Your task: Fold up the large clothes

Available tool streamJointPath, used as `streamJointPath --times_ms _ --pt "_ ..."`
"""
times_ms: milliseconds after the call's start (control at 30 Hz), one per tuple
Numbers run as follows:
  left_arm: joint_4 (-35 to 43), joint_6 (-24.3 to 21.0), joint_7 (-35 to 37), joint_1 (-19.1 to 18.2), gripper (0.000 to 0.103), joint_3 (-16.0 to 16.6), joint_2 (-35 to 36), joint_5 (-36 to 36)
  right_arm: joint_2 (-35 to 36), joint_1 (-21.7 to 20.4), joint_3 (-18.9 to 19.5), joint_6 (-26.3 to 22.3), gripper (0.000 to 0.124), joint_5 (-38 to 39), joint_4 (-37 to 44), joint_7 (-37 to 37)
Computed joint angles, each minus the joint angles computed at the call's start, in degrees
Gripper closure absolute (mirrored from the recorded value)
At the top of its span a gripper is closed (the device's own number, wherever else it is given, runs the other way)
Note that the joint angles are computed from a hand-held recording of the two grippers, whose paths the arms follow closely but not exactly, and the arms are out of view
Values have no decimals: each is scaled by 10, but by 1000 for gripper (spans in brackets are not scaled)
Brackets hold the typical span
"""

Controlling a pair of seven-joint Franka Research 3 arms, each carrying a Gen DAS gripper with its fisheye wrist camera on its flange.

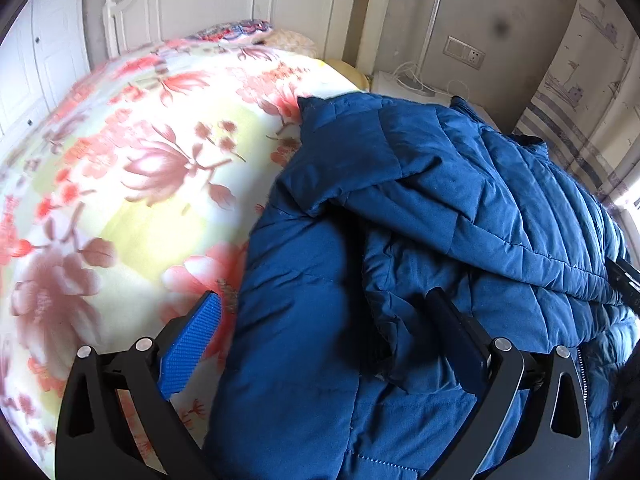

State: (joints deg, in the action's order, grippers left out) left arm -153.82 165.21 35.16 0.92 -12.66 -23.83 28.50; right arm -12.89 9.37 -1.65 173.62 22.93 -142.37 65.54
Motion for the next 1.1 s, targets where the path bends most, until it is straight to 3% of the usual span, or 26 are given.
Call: streamJointPath --times_ms 67,100,200,267,300,333,400,467,500,567,667,733,833,933,1000,1033,1100 --pt "-7 -3 -41 26 9 -36 -38 36 29 -42 45 31 53 -48 -3 32" --pt "-16 31 -58 28 9 -36 -59 41 32 -34 40 34 53 -30 -1 15" --pt "8 72 -44 5 8 -17 -54 21 30 -13 17 36 53 -43 -4 23" --pt "60 66 -33 22 7 -49 -23 40 33 -16 20 36 52 -51 -3 29" --pt "101 44 -34 37 6 -73 9 72 35 -29 32 35 52 -69 0 45" --pt "125 30 -15 35 6 -78 36 69 34 -37 39 38 52 -84 -3 57" --pt "167 -1 27 -9 6 -46 99 35 35 -44 44 42 52 -102 -4 72" --pt "206 -63 99 -57 6 -8 164 -53 36 -29 32 44 52 -92 -4 66" --pt "209 -60 87 -65 4 2 182 -37 37 -21 24 41 52 -83 -1 58" --pt "206 -58 30 -59 4 -8 179 46 37 1 4 38 51 -55 1 32" --pt "212 -49 59 -75 5 9 167 2 38 2 4 37 51 -44 3 22" --pt "237 -46 18 -63 5 2 168 50 39 9 -2 35 50 -28 5 10" --pt "325 -97 10 -65 5 -1 224 97 38 14 -4 32 49 -9 6 -5" --pt "413 -202 63 -92 5 21 309 63 37 15 -4 31 49 0 6 -14" --pt "428 -206 88 -84 4 21 338 23 37 22 -10 29 49 18 8 -28" --pt "419 -185 88 -83 4 27 338 10 37 26 -13 28 49 26 9 -35" --pt "406 -181 54 -97 5 39 320 42 37 35 -20 27 49 49 11 -54"
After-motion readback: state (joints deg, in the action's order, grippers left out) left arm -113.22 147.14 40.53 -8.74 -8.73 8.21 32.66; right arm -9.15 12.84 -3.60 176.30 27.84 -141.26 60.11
